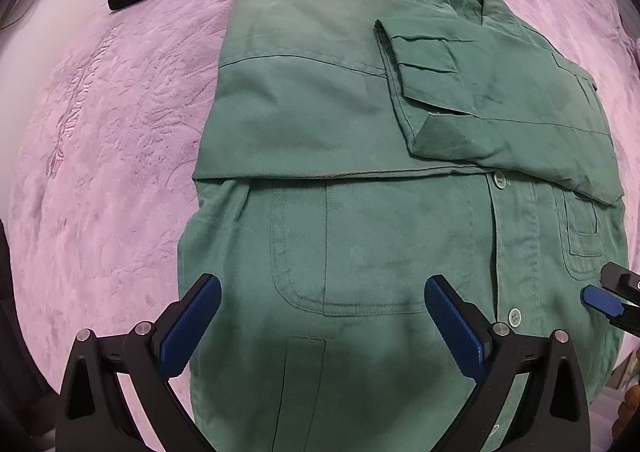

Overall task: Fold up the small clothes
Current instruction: 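Release the right tool and lift both tools above the jacket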

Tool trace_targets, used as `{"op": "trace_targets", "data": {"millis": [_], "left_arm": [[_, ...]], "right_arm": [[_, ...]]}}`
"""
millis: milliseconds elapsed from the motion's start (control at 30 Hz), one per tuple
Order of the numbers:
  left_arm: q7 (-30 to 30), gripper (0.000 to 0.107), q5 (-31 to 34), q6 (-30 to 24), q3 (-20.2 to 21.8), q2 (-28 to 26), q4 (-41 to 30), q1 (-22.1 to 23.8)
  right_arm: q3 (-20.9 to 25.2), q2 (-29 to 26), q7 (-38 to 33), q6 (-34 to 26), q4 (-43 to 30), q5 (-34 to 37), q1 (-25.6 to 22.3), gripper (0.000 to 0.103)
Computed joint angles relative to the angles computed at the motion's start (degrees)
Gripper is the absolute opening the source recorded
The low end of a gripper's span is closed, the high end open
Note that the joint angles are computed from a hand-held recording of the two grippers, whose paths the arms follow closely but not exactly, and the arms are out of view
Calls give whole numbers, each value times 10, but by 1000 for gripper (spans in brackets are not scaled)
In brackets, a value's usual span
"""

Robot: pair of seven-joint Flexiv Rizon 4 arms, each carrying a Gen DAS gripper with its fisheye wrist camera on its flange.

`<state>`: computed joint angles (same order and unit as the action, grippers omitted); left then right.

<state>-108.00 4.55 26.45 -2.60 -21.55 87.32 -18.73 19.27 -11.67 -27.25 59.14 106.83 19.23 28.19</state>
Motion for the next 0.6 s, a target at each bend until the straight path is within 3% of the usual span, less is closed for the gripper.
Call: {"op": "trace_targets", "data": {"millis": [233, 367, 600], "left_arm": [[-11, 102, 10, -31, -9, 1, -21, -22], [-35, 102, 18, -46, -13, 11, -23, -40], [-79, 102, -49, -44, -35, 51, 29, -50]], "right_arm": [[0, 27, -34, -9, 13, 28, -15, 80], [0, 45, -98, -38, 8, 66, -30, 80], [-15, 73, -196, -114, 6, 128, -46, 80]]}}
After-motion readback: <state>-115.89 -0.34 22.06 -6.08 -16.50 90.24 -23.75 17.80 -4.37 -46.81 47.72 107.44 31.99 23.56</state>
